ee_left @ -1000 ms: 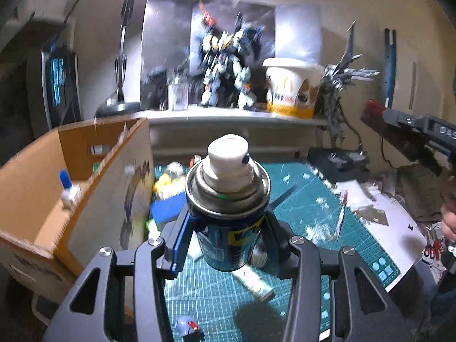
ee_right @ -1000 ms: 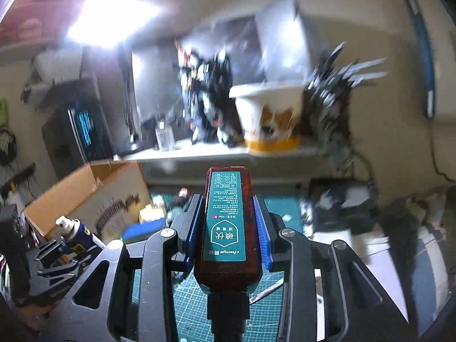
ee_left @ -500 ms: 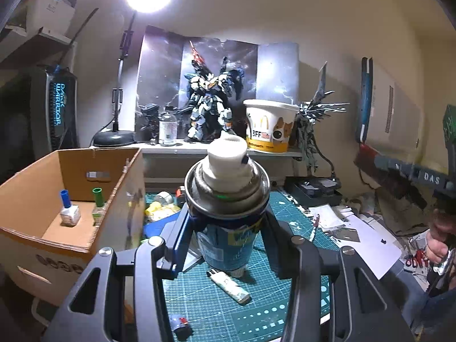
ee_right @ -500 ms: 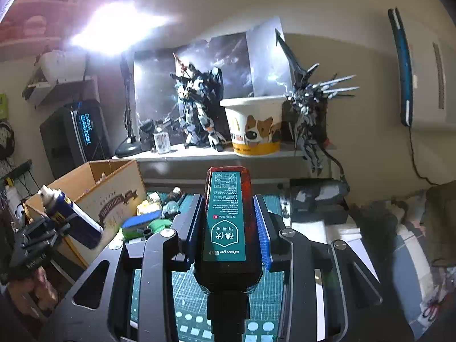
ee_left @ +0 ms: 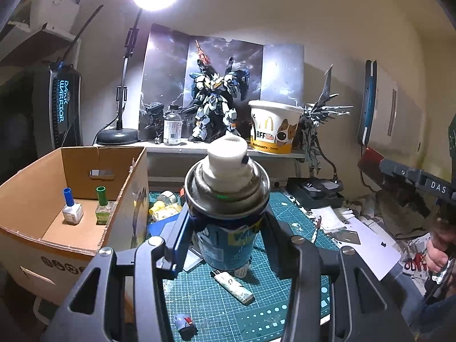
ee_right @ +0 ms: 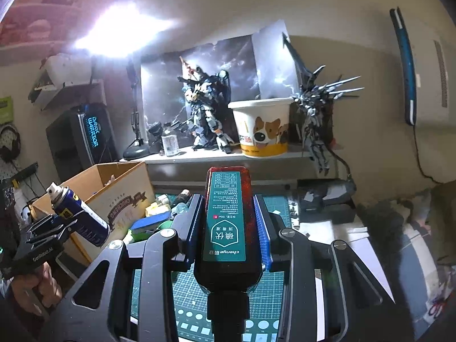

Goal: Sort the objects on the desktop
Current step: 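Lift both held items and carry them over the cardboard box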

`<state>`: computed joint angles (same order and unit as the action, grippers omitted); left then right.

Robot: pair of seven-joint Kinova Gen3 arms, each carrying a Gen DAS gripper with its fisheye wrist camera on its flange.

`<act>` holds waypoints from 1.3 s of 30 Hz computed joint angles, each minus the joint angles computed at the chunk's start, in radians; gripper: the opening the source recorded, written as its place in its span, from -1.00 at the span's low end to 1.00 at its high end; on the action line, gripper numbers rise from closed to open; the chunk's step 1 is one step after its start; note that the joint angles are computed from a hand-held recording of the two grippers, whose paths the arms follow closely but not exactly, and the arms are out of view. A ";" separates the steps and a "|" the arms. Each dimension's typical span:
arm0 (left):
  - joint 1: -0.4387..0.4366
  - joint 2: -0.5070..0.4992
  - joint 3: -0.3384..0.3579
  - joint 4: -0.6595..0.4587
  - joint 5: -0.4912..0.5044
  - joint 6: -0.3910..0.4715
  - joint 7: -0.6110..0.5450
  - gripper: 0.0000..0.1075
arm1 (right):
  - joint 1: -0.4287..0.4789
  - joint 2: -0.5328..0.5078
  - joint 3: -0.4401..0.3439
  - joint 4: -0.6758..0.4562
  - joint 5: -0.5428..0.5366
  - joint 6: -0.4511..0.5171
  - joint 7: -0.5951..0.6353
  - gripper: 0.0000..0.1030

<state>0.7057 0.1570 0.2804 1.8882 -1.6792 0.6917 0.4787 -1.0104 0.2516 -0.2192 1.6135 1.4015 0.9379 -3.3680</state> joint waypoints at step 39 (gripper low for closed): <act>-0.075 -0.256 0.122 0.176 0.164 0.130 0.015 -0.16 | -0.031 0.181 0.164 -0.286 -0.314 -0.507 0.474 -0.37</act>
<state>0.6310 -0.0991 0.4029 2.0644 -1.5150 0.8215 0.4937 -1.0412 0.4328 -0.0556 1.3280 1.0872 0.4312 -2.8941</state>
